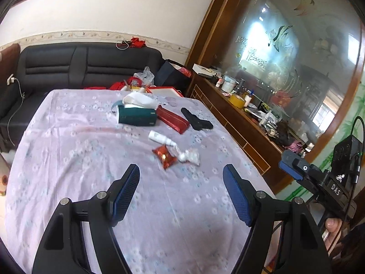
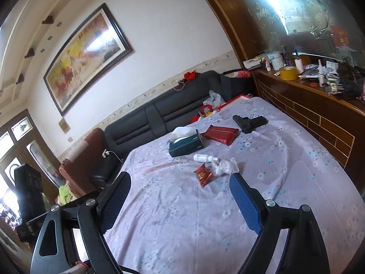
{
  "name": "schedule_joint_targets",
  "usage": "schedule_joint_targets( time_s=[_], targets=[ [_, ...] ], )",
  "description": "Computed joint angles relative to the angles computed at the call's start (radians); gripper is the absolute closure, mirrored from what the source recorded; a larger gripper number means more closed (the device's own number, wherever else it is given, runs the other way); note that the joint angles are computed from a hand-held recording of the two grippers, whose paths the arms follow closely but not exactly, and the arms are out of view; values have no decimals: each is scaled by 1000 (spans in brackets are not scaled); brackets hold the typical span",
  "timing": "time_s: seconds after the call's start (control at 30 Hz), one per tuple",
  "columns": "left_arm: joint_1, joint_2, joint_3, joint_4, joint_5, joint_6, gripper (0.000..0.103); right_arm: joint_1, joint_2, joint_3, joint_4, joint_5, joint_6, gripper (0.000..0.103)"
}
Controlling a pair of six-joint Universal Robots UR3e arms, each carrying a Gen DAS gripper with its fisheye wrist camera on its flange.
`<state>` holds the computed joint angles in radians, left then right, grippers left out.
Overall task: Collect trash
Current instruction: 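Move both tools back over the table, then grasp the red snack packet with the left tool while the right tool grasps the white plastic bag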
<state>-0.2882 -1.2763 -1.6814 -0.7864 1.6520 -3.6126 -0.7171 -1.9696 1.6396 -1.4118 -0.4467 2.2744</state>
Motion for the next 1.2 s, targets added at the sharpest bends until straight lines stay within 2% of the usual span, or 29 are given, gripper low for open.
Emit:
schedule_joint_targets(
  time_s=[0.13, 0.27, 0.47, 0.67, 0.93, 0.97, 1.07, 1.1, 1.2],
  targets=[
    [75, -108, 65, 34, -64, 45, 29, 145, 186, -15, -417, -59, 275, 12],
    [149, -249, 110, 77, -177, 50, 29, 279, 406, -87, -694, -142, 436, 12],
    [186, -428, 182, 85, -230, 56, 29, 390, 693, -185, -859, -243, 527, 12],
    [233, -541, 205, 121, -294, 32, 29, 463, 916, -348, -888, -340, 553, 13],
    [232, -672, 301, 103, -293, 13, 29, 536, 1268, -827, -705, -388, 670, 22],
    [230, -681, 307, 101, -291, 12, 29, 543, 1290, -856, -697, -400, 682, 25],
    [223, -718, 343, 85, -288, 12, 29, 558, 1322, -891, -655, -403, 688, 45],
    [221, -729, 352, 84, -290, 10, 29, 557, 1313, -868, -659, -391, 689, 56],
    [207, -783, 415, 64, -275, 8, 29, 554, 1263, -781, -691, -404, 688, 71]
  ],
)
